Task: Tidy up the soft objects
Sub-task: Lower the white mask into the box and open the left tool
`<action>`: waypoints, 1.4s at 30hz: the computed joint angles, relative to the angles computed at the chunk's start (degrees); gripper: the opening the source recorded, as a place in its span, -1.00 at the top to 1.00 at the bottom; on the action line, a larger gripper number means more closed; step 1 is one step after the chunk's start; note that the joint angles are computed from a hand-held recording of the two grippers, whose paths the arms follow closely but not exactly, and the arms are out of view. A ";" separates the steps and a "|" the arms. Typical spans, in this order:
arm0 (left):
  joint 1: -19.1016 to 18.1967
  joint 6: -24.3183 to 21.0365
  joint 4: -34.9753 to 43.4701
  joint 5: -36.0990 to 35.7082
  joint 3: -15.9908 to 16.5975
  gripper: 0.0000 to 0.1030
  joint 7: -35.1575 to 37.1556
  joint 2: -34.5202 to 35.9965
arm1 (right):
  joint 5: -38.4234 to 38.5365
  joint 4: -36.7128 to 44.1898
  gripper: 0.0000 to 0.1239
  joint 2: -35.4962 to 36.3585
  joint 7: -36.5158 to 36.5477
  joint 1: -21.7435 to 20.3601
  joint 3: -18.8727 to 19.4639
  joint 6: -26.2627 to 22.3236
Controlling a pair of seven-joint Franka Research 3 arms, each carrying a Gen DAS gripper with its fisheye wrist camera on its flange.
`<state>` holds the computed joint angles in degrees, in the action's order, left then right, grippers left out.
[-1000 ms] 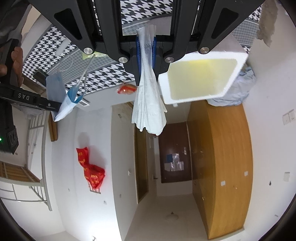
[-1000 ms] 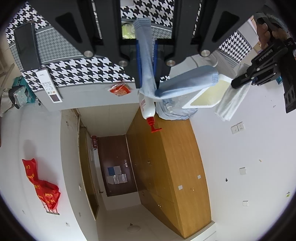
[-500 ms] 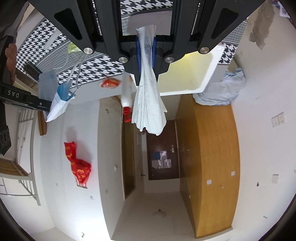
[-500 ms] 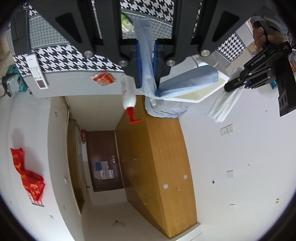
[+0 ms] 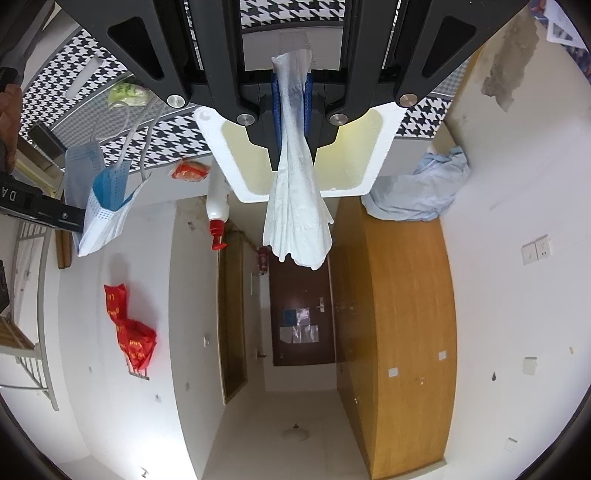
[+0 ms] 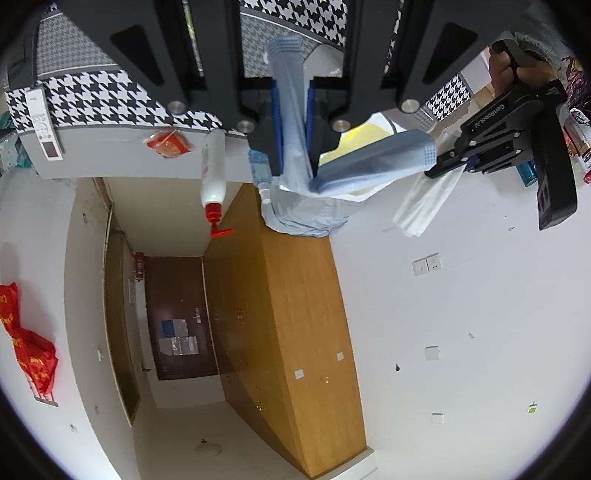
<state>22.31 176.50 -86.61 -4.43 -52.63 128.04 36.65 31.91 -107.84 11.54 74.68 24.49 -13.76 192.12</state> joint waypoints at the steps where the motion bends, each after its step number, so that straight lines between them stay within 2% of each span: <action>1: -0.69 -0.36 0.64 0.12 0.70 0.81 -0.34 0.13 | -0.52 -0.01 0.77 -0.02 0.16 -1.36 1.46 0.11; 2: -1.17 -0.75 1.23 0.16 1.20 0.81 -0.43 0.32 | -1.32 -0.07 0.77 -0.08 0.43 -3.44 3.60 0.19; 5: -3.42 -2.03 3.25 -0.23 3.44 0.81 -0.88 0.70 | -1.48 0.38 0.77 0.29 0.54 -3.29 3.43 -0.10; 7: -5.26 -2.96 4.93 -0.78 5.36 0.81 -1.04 1.04 | -1.12 1.03 0.77 0.74 0.64 -0.94 0.89 -0.64; 10: -7.68 -4.30 7.63 -1.83 7.72 0.81 -0.44 1.88 | -1.57 1.42 0.77 1.11 1.45 -0.17 -0.27 -1.11; 15: -12.11 -8.56 12.99 -4.12 12.10 0.81 0.09 3.49 | -2.48 2.33 0.77 2.51 4.02 6.67 -8.41 -2.61; 21: -17.22 -12.43 18.68 -6.45 17.79 0.81 0.33 5.27 | -5.86 2.62 0.77 3.36 8.71 10.23 -13.32 -3.52; 24: -19.23 -13.84 20.84 -7.66 20.29 0.81 0.48 5.87 | -7.39 2.77 0.77 4.06 11.18 13.46 -17.45 -4.18; 29: -21.18 -14.65 22.29 -9.06 22.75 0.80 1.00 6.12 | -10.07 2.98 0.77 4.52 14.33 13.94 -18.53 -4.65; 32: -22.82 -15.82 23.97 -8.43 24.91 0.54 -0.01 6.72 | -11.43 3.02 0.77 4.83 16.23 15.04 -20.09 -5.01; 34: -23.03 -15.90 24.44 -8.64 25.26 -0.15 -0.25 7.00 | -12.35 2.96 0.77 4.98 17.43 15.94 -21.28 -5.06; 36: -22.68 -14.64 23.94 -9.43 24.96 -0.53 -0.38 6.84 | -13.16 3.03 0.77 5.21 18.53 17.11 -22.80 -5.20; 37: -22.63 -14.08 23.86 -9.48 24.94 -0.66 -0.39 6.85 | -13.51 3.11 0.77 5.30 18.94 17.31 -23.15 -5.29; 42: -20.97 -11.69 22.51 -10.61 23.16 -0.90 0.36 6.59 | -15.46 4.01 0.77 6.06 21.35 18.35 -24.94 -6.00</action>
